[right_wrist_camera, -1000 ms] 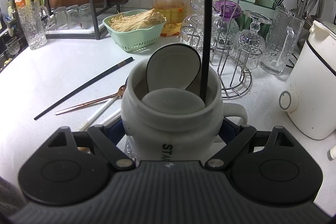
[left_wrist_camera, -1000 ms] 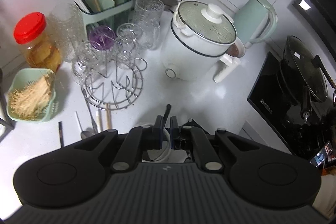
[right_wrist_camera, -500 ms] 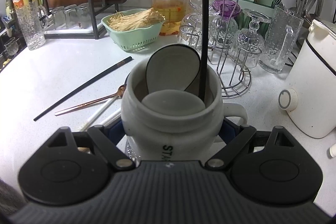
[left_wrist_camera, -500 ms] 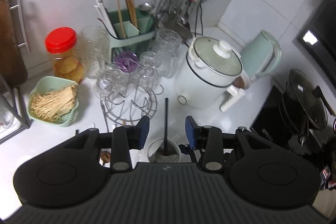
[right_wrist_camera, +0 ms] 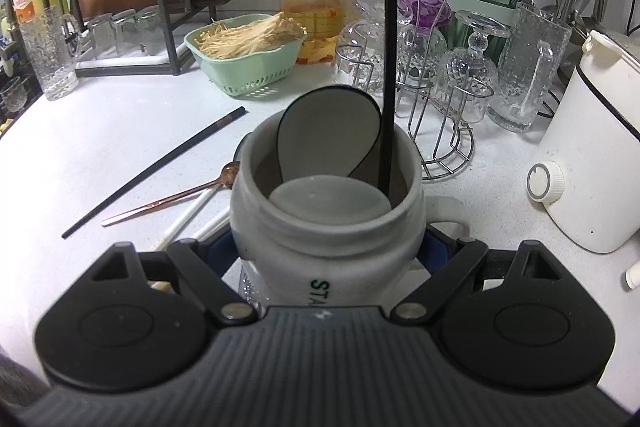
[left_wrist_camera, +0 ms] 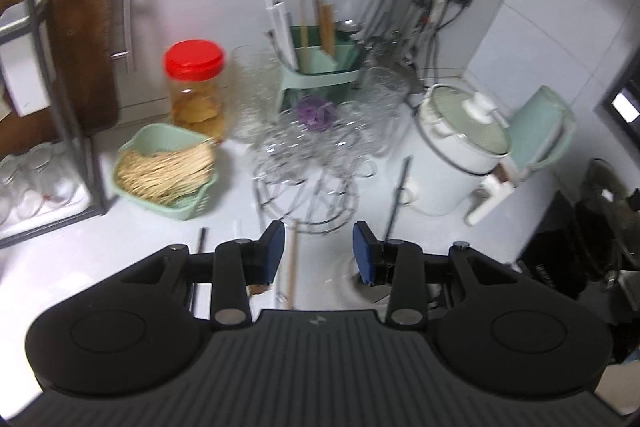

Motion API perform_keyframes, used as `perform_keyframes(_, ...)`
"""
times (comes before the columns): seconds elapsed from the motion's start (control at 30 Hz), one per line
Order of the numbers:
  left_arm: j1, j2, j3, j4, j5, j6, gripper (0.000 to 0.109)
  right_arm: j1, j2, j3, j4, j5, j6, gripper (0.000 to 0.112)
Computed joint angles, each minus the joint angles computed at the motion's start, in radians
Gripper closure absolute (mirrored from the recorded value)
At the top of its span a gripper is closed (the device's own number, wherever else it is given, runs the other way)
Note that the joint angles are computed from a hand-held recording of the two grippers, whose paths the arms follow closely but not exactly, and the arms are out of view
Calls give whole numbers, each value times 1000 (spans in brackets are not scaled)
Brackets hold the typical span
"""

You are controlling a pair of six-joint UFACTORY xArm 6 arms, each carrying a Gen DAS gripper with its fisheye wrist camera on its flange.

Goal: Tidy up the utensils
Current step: 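Move the left tool to the metal spoon on the counter and grasp it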

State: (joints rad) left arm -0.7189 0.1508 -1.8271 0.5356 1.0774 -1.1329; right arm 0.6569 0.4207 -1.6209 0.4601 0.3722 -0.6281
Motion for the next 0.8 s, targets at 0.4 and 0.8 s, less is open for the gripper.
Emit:
perform_keyframes(0.4,18,-201,389,22,-157,-193,66,2,-9,10,-92,1,109,20)
perform_keyframes(0.8,109,-217,585,-47,-403,-230,66,3,-7,4,-152,10,180,20)
